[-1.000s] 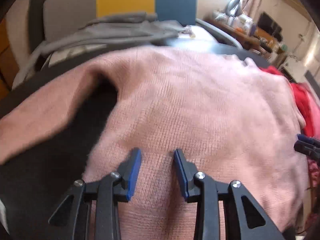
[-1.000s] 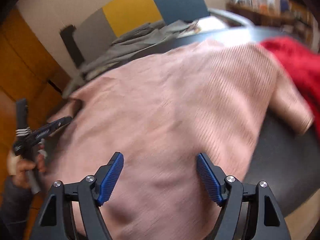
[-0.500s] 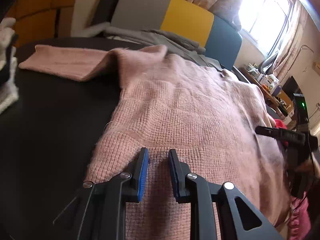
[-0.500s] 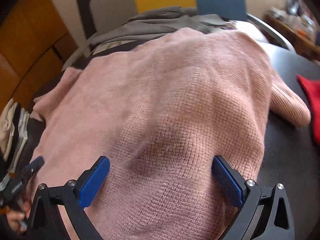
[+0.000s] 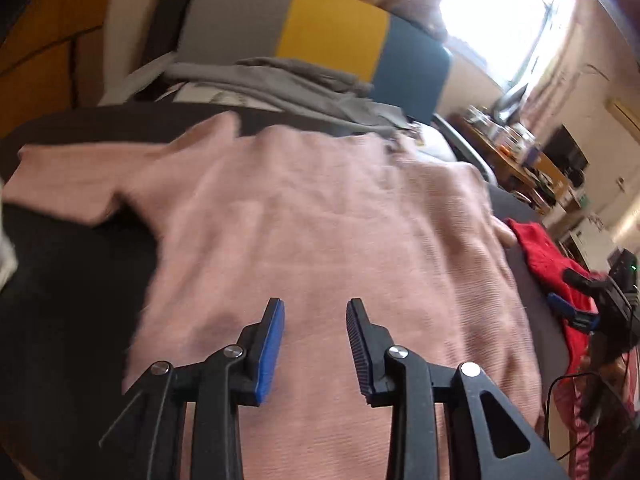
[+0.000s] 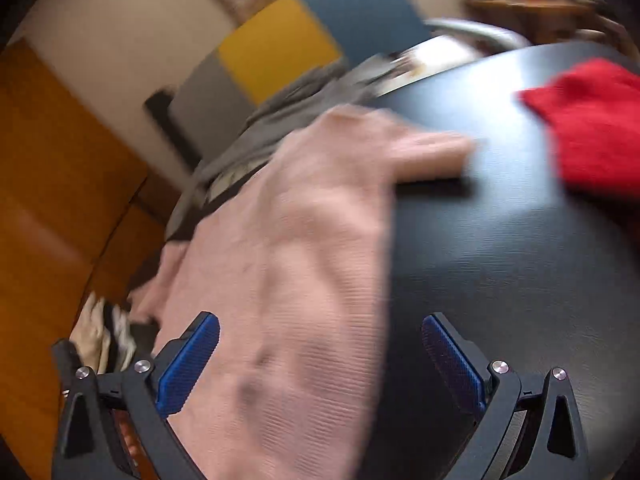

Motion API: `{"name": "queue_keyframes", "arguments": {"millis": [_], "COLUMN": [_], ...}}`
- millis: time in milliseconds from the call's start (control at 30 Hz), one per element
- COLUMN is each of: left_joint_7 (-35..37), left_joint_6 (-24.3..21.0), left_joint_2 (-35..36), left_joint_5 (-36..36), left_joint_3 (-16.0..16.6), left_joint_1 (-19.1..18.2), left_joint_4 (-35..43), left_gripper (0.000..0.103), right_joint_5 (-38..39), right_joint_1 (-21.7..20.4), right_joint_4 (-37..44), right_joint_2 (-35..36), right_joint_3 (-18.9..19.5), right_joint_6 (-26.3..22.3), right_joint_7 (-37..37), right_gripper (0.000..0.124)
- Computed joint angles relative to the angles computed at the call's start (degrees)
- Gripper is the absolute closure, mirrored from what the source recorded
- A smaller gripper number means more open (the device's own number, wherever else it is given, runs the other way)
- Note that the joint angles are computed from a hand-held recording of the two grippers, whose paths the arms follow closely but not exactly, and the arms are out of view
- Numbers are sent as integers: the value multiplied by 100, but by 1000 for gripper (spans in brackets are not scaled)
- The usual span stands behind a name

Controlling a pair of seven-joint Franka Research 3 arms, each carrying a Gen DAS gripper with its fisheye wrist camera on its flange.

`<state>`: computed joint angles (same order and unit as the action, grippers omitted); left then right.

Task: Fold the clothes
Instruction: 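Grasp the sleeve cuff with the right tool and lift it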

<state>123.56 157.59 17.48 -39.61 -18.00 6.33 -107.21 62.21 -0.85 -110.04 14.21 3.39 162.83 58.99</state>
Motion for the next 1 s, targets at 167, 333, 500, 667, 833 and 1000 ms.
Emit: {"name": "queue_keyframes", "arguments": {"millis": [167,333,500,667,833,1000], "left_joint_7": [245,313,-546,-871,-479,-255], "left_joint_6": [-460,-771,-1192,-1029,-855,-778], "left_joint_2": [341,917,1511,1637,1453,1331], "left_joint_5": [157,703,1480,1541,1122,709], "left_joint_3": [-257,-348,-172,-310,-633,-749], "left_joint_1": [-163,-594,-922,-628,-230,-67], "left_joint_4": [749,1685,2248,1908,1496,1244], "left_gripper": [70,69,69,69,69,69], "right_joint_5": [-672,-974,-1843,-3657,-5869,-8115], "right_joint_1": [-91,-499,-570,-23,906,2026], "right_joint_4": [297,1214,2597,3501,3079,2374], "right_joint_2": [252,1036,2121,2650,2153,1284], "right_joint_3": [-329,-222,-215,-797,-1688,-3075], "right_joint_6": [144,-31,-478,-1051,-786,-394], "right_joint_7": [1062,1755,2407,3105,3245,4475], "right_gripper": [47,47,47,113,114,114]}}
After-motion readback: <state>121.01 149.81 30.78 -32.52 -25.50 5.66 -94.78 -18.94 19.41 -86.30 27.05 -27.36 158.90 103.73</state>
